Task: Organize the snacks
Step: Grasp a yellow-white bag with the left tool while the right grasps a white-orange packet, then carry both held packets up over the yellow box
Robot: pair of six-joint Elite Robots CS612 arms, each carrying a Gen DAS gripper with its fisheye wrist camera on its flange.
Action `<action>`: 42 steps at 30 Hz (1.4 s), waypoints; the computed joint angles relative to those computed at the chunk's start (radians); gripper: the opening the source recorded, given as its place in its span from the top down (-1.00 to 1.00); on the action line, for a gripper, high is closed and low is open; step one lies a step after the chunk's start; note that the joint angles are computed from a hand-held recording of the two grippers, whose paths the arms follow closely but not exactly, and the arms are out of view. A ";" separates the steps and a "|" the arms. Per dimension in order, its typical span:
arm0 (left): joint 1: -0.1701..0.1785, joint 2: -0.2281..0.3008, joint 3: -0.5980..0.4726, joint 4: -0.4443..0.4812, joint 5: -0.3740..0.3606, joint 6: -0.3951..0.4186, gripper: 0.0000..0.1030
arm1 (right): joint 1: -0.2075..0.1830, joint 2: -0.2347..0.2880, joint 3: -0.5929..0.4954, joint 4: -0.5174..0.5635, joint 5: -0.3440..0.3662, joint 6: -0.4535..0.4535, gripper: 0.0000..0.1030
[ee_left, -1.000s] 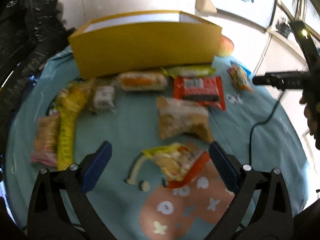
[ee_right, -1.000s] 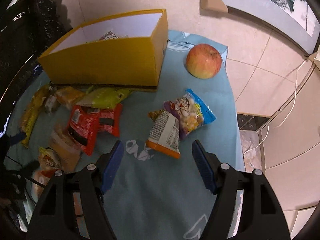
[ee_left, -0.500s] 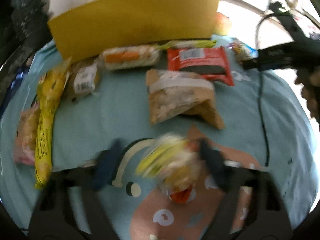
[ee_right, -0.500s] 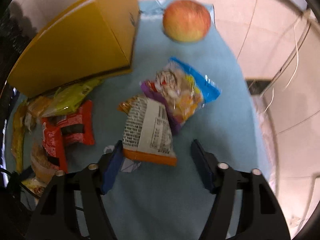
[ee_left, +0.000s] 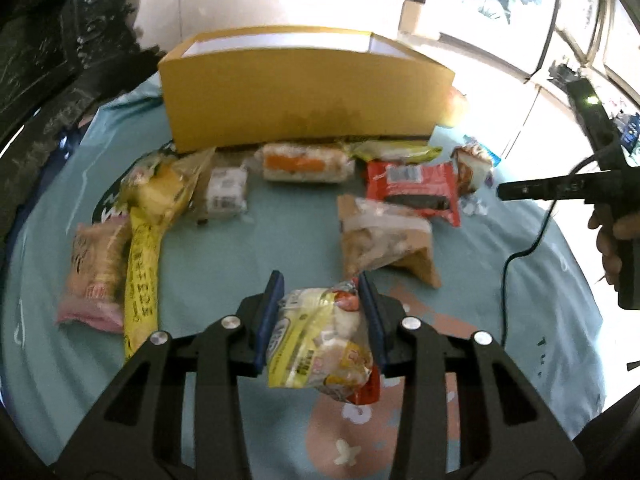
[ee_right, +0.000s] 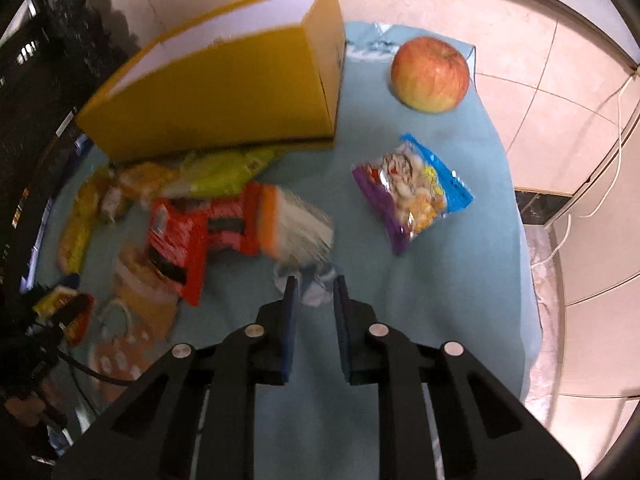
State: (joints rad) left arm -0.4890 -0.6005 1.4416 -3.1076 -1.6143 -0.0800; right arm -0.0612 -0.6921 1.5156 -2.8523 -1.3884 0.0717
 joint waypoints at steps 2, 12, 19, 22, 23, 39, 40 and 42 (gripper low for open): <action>0.000 0.000 0.002 0.020 0.008 -0.009 0.25 | 0.003 -0.004 0.008 -0.009 -0.018 -0.012 -0.22; -0.007 0.020 -0.021 0.093 0.045 -0.012 0.23 | 0.034 0.044 -0.075 0.001 -0.133 -0.100 -0.57; -0.001 0.019 -0.018 0.094 0.018 0.004 0.24 | 0.026 0.075 -0.150 0.191 -0.025 -0.074 0.37; 0.003 0.012 -0.005 0.064 -0.004 0.000 0.27 | 0.010 0.052 -0.108 0.159 0.044 -0.042 0.39; 0.005 0.010 -0.002 0.050 -0.014 -0.013 0.27 | 0.003 0.043 -0.090 0.141 0.076 -0.026 0.38; 0.010 -0.052 -0.013 -0.203 -0.022 -0.073 0.27 | -0.066 -0.103 0.081 -0.236 0.284 0.109 0.38; 0.010 -0.053 -0.028 -0.213 -0.016 -0.075 0.27 | -0.066 -0.105 0.077 -0.247 0.286 0.111 0.38; 0.007 -0.057 -0.049 -0.214 0.005 -0.063 0.27 | -0.067 -0.115 0.069 -0.278 0.284 0.111 0.38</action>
State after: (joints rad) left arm -0.4822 -0.6574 1.3927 -3.3215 -1.6092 -0.1427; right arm -0.1282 -0.8071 1.5847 -3.1302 -1.1043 0.1824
